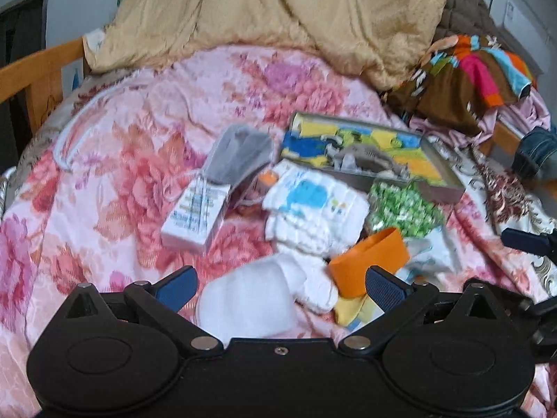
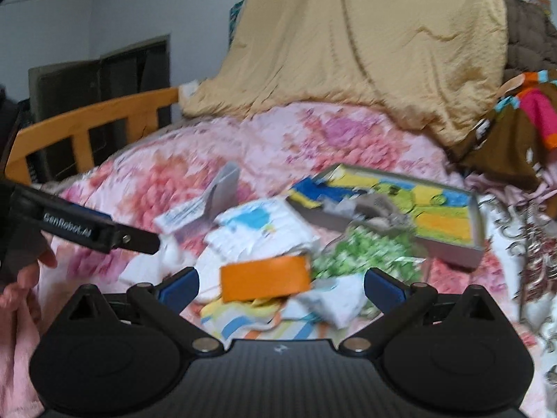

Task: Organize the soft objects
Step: 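Move both tools back over the pile of items, then grasp the white rolled cloth with the left tool while the right tool grasps the orange lid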

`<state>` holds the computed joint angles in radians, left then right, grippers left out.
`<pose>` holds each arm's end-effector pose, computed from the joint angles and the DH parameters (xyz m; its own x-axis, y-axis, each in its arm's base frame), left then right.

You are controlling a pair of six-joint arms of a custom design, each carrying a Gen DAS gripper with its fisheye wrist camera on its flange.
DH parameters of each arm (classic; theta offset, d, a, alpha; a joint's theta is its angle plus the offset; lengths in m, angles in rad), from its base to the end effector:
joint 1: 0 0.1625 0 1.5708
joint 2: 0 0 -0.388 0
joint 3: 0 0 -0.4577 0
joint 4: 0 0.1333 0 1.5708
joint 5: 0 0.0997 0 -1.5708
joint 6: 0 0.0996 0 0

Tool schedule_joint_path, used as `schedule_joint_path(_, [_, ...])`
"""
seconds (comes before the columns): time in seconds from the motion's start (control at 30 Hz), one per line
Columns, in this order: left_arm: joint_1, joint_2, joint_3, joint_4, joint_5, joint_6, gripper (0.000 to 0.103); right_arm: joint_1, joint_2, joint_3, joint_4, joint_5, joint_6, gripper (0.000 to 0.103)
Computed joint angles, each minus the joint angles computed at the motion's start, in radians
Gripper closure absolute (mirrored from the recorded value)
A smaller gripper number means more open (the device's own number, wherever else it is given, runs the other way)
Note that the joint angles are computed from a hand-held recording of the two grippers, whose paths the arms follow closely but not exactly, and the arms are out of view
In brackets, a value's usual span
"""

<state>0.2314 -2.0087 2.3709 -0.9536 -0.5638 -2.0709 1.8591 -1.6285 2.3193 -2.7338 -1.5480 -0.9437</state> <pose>-0.2177 -0.2747 0.2393 -0.7449 -0.4388 -0.5025 0.2316 0.5364 -0.8116 0.2620 -0.4068 0.2149 -0.3557 -0.8640 0.3564 -0.9223 0.2628 -0.2833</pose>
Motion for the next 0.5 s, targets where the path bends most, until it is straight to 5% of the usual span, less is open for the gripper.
schedule_joint_path(0.3, [0.071,-0.043,0.022,-0.084,-0.028,0.053,0.001,0.011,0.116,-0.018,-0.062,-0.043,-0.124,0.000])
schedule_joint_path(0.5, [0.116,-0.070,0.038,-0.146,-0.017,0.075,0.001,0.008,0.206,-0.064,-0.086,-0.056,-0.070,0.000])
